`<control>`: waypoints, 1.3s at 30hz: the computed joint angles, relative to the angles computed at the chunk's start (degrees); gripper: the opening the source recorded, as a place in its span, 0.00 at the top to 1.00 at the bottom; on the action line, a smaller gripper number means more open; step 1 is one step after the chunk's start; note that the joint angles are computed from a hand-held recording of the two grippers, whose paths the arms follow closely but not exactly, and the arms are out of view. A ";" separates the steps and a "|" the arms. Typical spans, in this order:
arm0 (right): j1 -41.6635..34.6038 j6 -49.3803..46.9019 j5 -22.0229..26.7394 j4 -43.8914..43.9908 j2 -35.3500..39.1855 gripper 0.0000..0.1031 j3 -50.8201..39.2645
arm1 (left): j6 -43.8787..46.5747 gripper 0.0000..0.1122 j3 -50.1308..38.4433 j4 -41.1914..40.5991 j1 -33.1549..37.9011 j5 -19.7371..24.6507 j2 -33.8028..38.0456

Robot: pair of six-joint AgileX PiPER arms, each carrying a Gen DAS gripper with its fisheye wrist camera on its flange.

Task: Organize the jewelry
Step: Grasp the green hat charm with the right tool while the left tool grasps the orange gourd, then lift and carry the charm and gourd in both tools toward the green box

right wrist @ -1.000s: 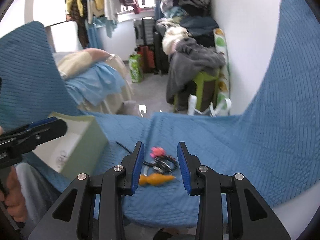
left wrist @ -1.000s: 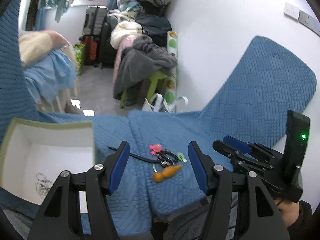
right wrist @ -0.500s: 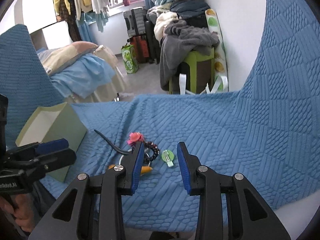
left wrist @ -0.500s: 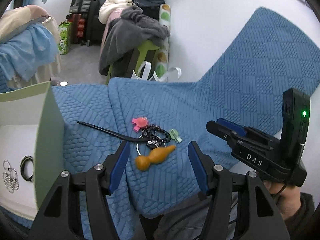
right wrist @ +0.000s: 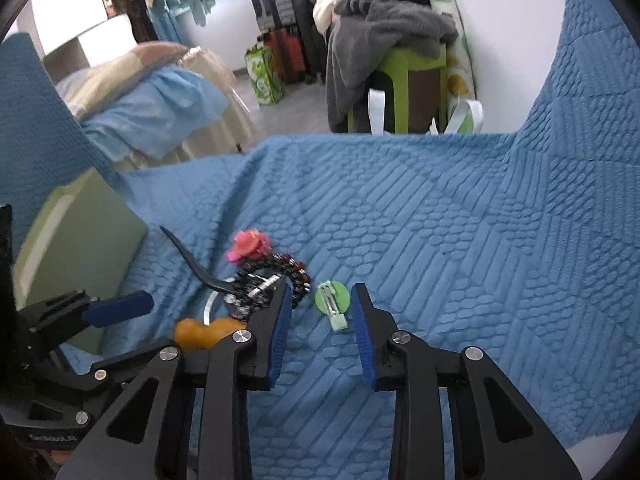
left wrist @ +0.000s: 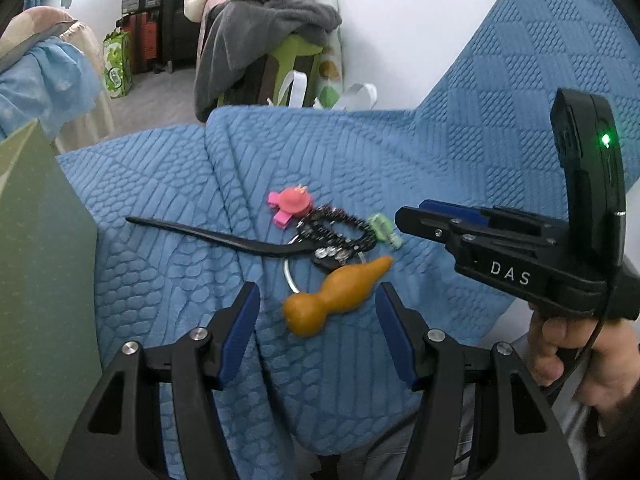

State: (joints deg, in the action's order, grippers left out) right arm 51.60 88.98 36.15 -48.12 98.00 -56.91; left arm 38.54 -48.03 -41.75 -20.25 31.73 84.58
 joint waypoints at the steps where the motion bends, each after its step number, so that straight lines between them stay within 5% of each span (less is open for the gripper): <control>1: -0.49 -0.98 -0.60 0.86 0.56 0.73 -0.14 | -0.15 0.47 0.06 0.31 -0.03 -0.36 0.44; 15: -1.77 -6.79 -2.01 5.45 5.46 0.74 -1.70 | 0.68 0.60 0.93 3.59 -4.16 -5.81 3.82; 18: -1.40 -5.87 -1.37 4.83 5.83 0.86 -1.92 | 0.72 0.75 1.05 3.25 -4.05 -6.24 3.59; 25: -0.82 -5.63 0.42 5.51 5.71 0.92 -2.82 | 5.51 0.77 0.87 -3.04 -1.65 -3.68 2.85; 39: 3.59 1.90 8.42 4.47 0.35 0.92 -1.58 | -1.64 0.77 -0.43 1.33 2.60 1.75 -2.91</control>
